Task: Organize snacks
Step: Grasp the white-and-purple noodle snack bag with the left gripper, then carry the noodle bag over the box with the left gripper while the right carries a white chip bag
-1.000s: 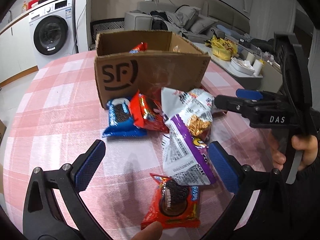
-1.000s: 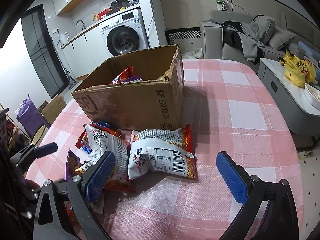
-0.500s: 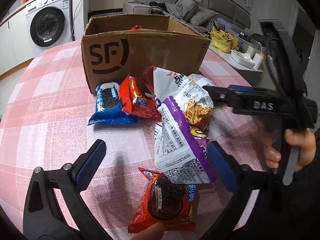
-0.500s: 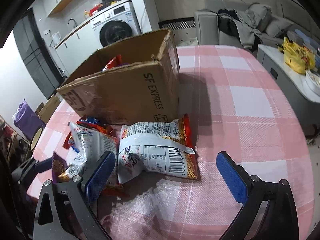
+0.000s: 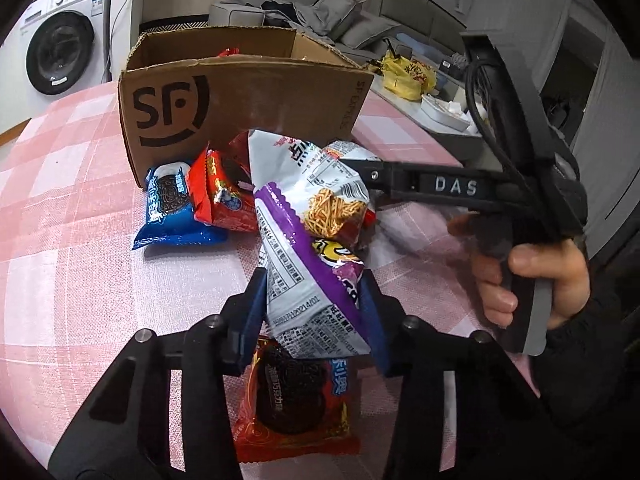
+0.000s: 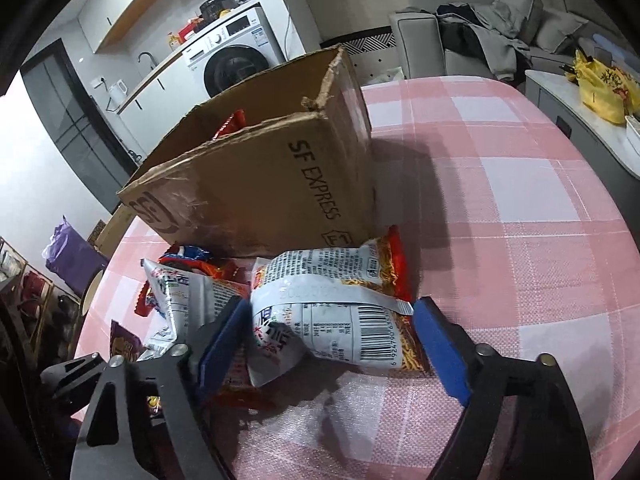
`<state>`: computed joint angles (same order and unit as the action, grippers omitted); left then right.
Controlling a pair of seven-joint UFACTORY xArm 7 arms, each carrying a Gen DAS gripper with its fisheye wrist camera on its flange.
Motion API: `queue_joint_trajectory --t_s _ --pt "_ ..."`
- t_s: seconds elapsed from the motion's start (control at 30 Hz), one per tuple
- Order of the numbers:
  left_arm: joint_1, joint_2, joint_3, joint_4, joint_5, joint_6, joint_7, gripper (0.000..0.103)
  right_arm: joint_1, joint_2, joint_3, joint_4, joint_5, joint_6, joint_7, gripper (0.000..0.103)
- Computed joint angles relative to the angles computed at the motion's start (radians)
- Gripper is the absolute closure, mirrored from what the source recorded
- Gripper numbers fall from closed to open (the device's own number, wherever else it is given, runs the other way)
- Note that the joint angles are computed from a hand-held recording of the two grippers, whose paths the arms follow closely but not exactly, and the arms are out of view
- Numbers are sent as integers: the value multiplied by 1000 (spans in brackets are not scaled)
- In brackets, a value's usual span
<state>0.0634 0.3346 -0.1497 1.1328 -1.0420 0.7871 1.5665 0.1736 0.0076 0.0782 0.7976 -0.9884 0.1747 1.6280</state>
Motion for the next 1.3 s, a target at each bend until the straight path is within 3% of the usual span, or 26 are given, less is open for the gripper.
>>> queue_joint_trajectory --t_s 0.2,0.3,0.67,1.3 --pt "19 -3 6 16 -29 25 11 63 7 -7 6 2 -30 14 -13 42" --pt "27 -1 11 34 -41 39 3 63 6 -25 15 -11 -41 13 1 46" --pt "52 -6 22 64 -85 60 14 63 -38 -108 64 -51 -141 25 107 48" --pt "58 -21 34 88 -166 59 37 63 -121 -237 165 -87 -209 25 187 48"
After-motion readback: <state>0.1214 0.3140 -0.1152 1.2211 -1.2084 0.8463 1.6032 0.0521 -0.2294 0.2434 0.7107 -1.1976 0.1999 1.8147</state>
